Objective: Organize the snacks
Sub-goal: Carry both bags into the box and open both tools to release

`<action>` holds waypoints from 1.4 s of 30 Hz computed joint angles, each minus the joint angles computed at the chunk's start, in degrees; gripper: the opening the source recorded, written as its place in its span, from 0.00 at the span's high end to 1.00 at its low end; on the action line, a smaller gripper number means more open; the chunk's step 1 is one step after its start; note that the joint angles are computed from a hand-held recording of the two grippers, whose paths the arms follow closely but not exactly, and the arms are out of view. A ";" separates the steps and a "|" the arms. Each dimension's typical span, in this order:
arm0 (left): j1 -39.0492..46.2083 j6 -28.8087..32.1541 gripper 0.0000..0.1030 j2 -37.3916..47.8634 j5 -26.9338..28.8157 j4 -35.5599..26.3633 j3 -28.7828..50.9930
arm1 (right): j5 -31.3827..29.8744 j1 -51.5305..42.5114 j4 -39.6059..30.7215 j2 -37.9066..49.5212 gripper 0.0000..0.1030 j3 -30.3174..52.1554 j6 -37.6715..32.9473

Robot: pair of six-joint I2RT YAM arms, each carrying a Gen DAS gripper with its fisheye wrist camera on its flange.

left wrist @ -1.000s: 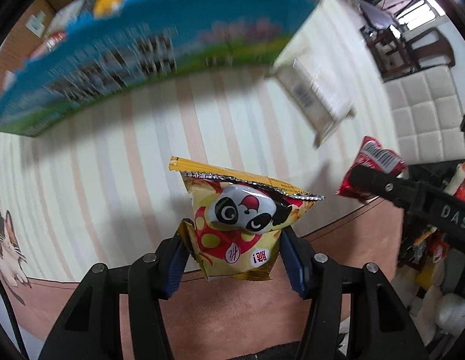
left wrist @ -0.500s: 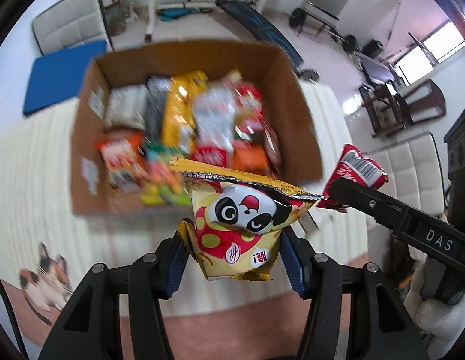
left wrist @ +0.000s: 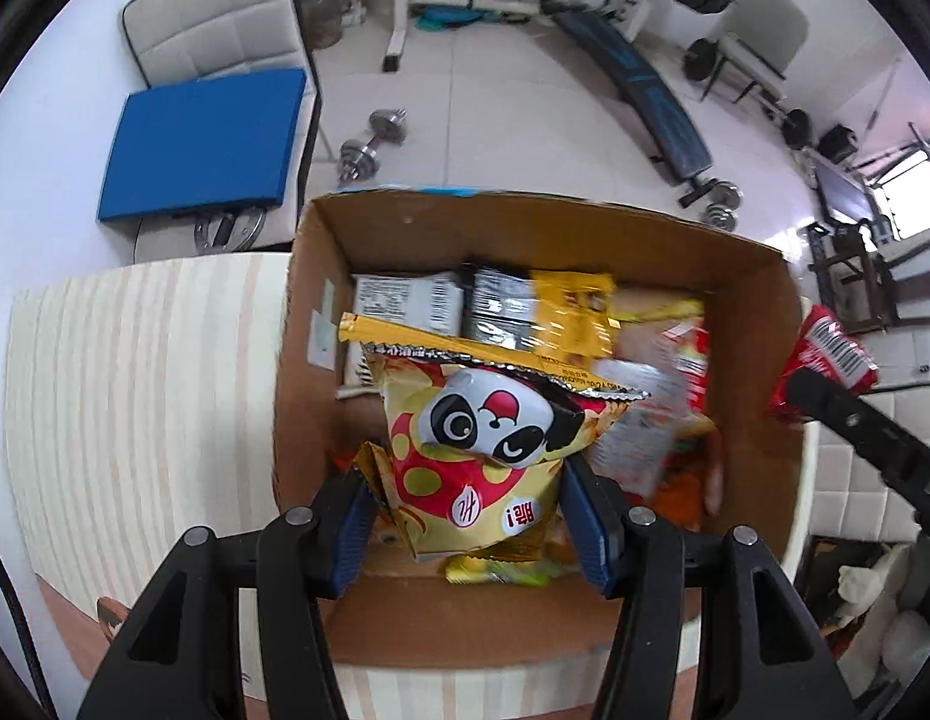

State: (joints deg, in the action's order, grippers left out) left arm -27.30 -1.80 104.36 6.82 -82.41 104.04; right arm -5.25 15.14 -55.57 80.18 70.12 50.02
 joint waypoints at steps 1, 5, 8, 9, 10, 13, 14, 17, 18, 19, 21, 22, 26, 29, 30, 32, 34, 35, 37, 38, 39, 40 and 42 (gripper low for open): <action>0.21 0.03 0.48 1.08 -0.38 0.23 0.23 | -0.02 -0.28 0.47 1.77 0.59 0.93 -0.50; 0.83 -0.38 0.48 4.02 -2.35 1.10 1.09 | -0.39 -1.46 2.33 8.84 0.58 4.91 -3.06; 2.20 -1.25 0.44 6.75 -1.17 0.37 2.03 | -1.41 -2.48 2.69 12.75 0.50 7.16 -4.57; 2.61 -1.36 0.34 7.33 -0.70 0.21 2.44 | -1.49 -2.67 2.68 13.47 0.35 7.71 -4.67; 2.95 -1.65 0.19 7.31 -0.64 0.80 2.20 | -0.83 -2.67 2.44 13.77 0.28 8.08 -4.49; 3.12 -1.86 0.08 6.21 -0.91 2.85 1.40 | 0.09 -2.63 1.70 13.74 0.20 8.32 -4.98; 3.14 -1.75 0.08 5.87 -0.74 2.99 1.36 | -0.06 -2.64 1.39 13.54 0.20 8.20 -5.06; 2.97 -1.68 0.08 4.38 -0.41 3.47 0.87 | 0.58 -1.89 -0.25 12.21 0.15 7.65 -5.67; 2.90 -1.58 0.08 3.58 -0.15 4.07 0.32 | 1.35 -1.17 -1.33 11.70 0.14 7.60 -5.98; 2.71 -1.61 0.08 2.79 -0.13 4.46 -0.12 | 1.61 -0.47 -1.63 10.69 0.13 6.94 -6.29; 2.28 -1.68 0.08 1.02 0.46 4.97 -1.02 | 2.37 1.04 -2.16 8.97 0.12 5.71 -6.67; 1.91 -1.78 0.08 -0.12 0.42 5.30 -1.64 | 3.05 2.23 -2.31 7.84 0.11 4.86 -6.27; -0.25 -2.53 0.08 -6.21 -2.14 7.63 -5.56 | 8.34 7.84 -3.17 2.75 0.06 1.50 -4.01; -2.07 -3.83 0.08 -10.73 -4.54 8.55 -8.63 | 10.59 11.94 -4.55 -0.89 0.05 -0.72 -1.05; -2.66 -4.36 0.08 -12.51 -4.98 8.77 -9.84 | 10.60 13.20 -4.54 -2.64 0.05 -1.92 0.28; -3.50 -5.15 0.08 -15.61 -5.22 9.71 -12.26 | 11.32 15.52 -5.25 -5.34 0.05 -3.29 2.90; -5.01 -6.37 0.08 -18.94 -6.27 10.05 -14.73 | 13.46 18.44 -7.04 -8.14 0.05 -4.07 5.94; -5.74 -7.05 0.08 -20.58 -6.40 10.14 -15.92 | 14.99 20.27 -8.61 -9.52 0.05 -4.11 7.58; -7.18 -8.90 0.08 -23.50 -7.08 10.44 -18.13 | 17.67 23.73 -12.14 -11.89 0.05 -3.79 11.52; -7.90 -9.75 0.08 -24.83 -7.14 10.41 -18.96 | 18.49 25.27 -13.79 -14.12 0.05 -4.17 14.36; -8.47 -10.44 0.08 -25.87 -7.31 10.42 -19.58 | 19.00 26.45 -15.31 -16.20 0.05 -4.63 17.02; -9.30 -11.61 0.08 -27.21 -7.74 10.58 -20.41 | 19.39 27.69 -17.27 -19.17 0.05 -5.56 20.43; -10.45 -12.98 0.08 -29.55 -7.04 11.20 -21.98 | 20.04 29.45 -20.81 -23.68 0.05 -7.11 25.03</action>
